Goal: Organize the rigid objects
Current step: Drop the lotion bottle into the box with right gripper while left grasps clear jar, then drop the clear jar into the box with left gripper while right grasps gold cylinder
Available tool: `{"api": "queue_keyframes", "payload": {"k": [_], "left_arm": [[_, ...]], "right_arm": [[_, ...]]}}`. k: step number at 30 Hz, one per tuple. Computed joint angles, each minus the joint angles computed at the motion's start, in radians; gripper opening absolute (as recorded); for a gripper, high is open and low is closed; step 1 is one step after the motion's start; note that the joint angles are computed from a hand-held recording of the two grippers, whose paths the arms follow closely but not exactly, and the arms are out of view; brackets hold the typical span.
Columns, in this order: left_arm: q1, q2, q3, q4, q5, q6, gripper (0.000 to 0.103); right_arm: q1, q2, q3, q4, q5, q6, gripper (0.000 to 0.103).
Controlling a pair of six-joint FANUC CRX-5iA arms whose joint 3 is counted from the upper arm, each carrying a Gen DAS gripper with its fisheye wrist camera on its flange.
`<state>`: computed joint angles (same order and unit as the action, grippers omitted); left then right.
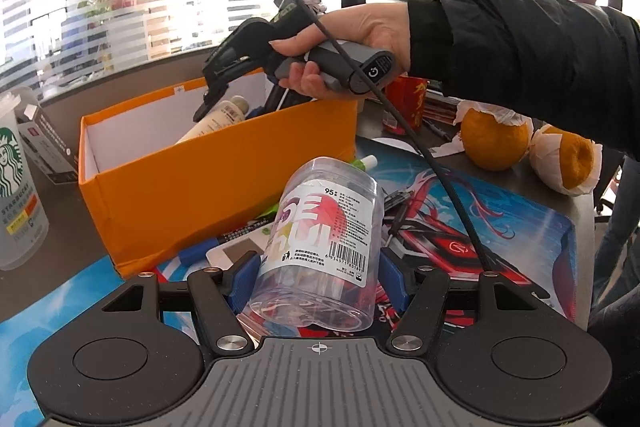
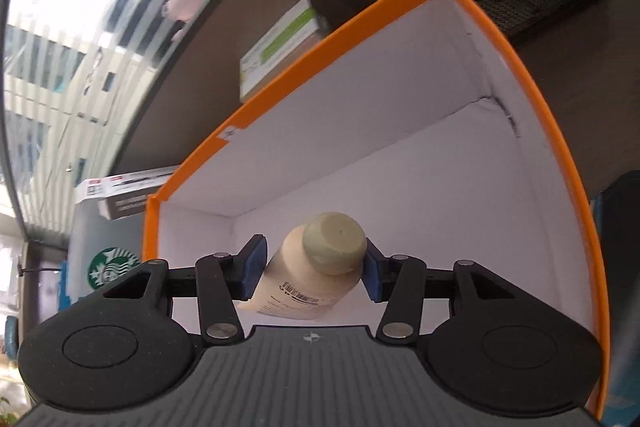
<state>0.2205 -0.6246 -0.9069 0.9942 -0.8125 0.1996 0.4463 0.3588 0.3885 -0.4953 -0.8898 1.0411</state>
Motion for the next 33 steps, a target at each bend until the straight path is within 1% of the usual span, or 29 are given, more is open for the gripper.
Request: {"api": "queue_keyframes", "payload": {"k": [5,8,10,13,14,15,17,20,21,23,25,26,28,29,30,31,32,33], "left_arm": [[0.006,0.001,-0.006,0.005,0.002,0.001,0.063],[0.014,-0.01,-0.011,0.0,-0.002,0.012,0.063],[0.014,-0.016,-0.011,-0.004,0.0,0.02,0.063],[0.009,-0.02,-0.012,-0.007,0.009,0.032,0.063],[0.007,-0.02,-0.011,-0.008,0.01,0.033,0.063],[0.007,-0.022,-0.012,-0.008,0.011,0.034,0.063],[0.005,-0.026,-0.01,-0.014,0.014,0.044,0.063],[0.002,-0.028,0.0,-0.02,0.019,0.057,0.062],[-0.001,-0.027,0.005,-0.021,0.024,0.061,0.061],[-0.009,-0.018,0.023,-0.03,0.035,0.075,0.059],[-0.016,-0.01,0.04,-0.036,0.049,0.083,0.055],[-0.017,-0.005,0.049,-0.037,0.055,0.085,0.054],[-0.021,0.011,0.06,-0.026,0.065,0.076,0.053],[-0.027,0.025,0.071,-0.03,0.074,0.08,0.053],[-0.033,0.036,0.077,-0.036,0.085,0.082,0.053],[-0.041,0.048,0.083,-0.046,0.098,0.091,0.052],[-0.052,0.064,0.094,-0.064,0.114,0.112,0.052],[-0.056,0.075,0.1,-0.071,0.121,0.126,0.052]], "right_arm": [[0.031,0.004,0.008,0.082,-0.005,-0.037,0.048],[0.05,0.003,0.002,0.141,0.002,-0.067,0.051],[0.047,0.006,0.009,0.137,-0.001,-0.062,0.052],[0.054,-0.002,-0.006,0.159,0.02,-0.068,0.064],[0.06,-0.006,-0.013,0.183,0.024,-0.074,0.074],[0.066,-0.012,-0.02,0.199,0.033,-0.073,0.08],[0.082,-0.037,-0.055,0.24,0.082,-0.082,0.08],[0.093,-0.066,-0.084,0.27,0.125,-0.055,0.08],[0.094,-0.077,-0.095,0.271,0.137,-0.037,0.08],[0.084,-0.122,-0.131,0.202,0.178,0.074,0.08],[0.061,-0.17,-0.159,0.083,0.196,0.248,0.08],[0.054,-0.204,-0.185,0.032,0.202,0.368,0.08],[0.062,-0.269,-0.251,0.018,0.219,0.52,0.075],[0.076,-0.294,-0.282,0.033,0.228,0.547,0.069],[0.086,-0.303,-0.299,0.024,0.235,0.566,0.058],[0.066,-0.321,-0.311,-0.037,0.208,0.618,0.049],[0.045,-0.335,-0.324,-0.099,0.19,0.671,0.036],[0.034,-0.357,-0.347,-0.126,0.186,0.691,0.032]]}}
